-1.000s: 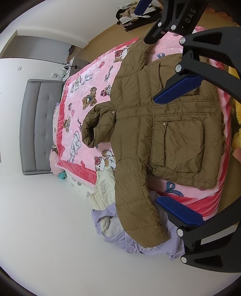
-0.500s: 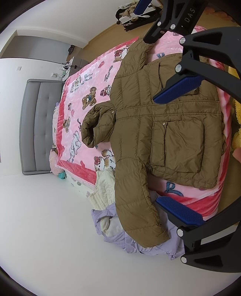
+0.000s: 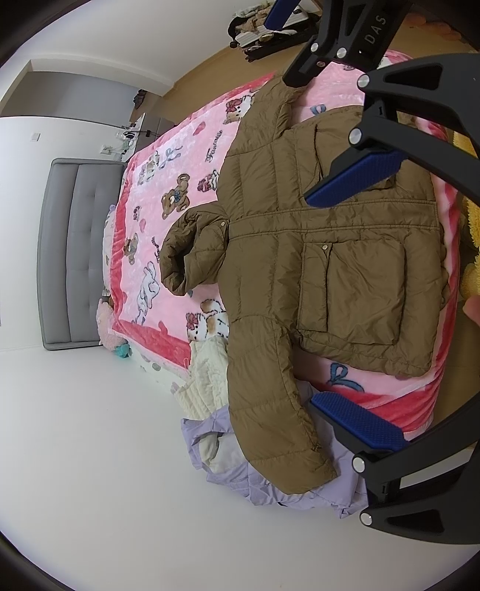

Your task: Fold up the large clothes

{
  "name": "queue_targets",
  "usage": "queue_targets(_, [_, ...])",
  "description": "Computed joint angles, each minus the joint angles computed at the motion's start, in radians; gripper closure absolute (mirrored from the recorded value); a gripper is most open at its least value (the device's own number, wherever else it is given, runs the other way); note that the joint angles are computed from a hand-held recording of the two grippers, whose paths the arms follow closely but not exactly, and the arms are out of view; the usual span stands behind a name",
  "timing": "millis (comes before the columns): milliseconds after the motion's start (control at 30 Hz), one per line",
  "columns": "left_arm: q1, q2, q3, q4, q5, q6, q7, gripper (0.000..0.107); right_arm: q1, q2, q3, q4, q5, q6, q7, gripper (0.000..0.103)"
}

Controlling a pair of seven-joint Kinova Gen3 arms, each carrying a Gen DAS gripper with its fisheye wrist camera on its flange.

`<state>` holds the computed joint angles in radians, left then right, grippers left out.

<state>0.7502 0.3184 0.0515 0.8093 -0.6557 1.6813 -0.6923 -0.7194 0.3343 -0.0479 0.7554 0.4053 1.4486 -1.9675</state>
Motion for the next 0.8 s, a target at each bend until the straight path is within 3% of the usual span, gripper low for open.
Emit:
queue_targets(367, [-0.002, -0.002, 0.0, 0.012, -0.01, -0.013, 0.014, 0.009, 0.021, -0.018, -0.009, 0.049, -0.023, -0.05, -0.011, 0.008])
queue_targets(567, [0.015, 0.064, -0.021, -0.105, -0.021, 0.037, -0.016, 0.009, 0.078, 0.006, -0.013, 0.0, -0.084, -0.044, 0.042, 0.008])
queue_targets(800, [0.044, 0.158, -0.093, -0.256, -0.023, 0.091, -0.055, 0.009, 0.132, 0.03, -0.008, -0.035, -0.151, -0.068, 0.124, 0.008])
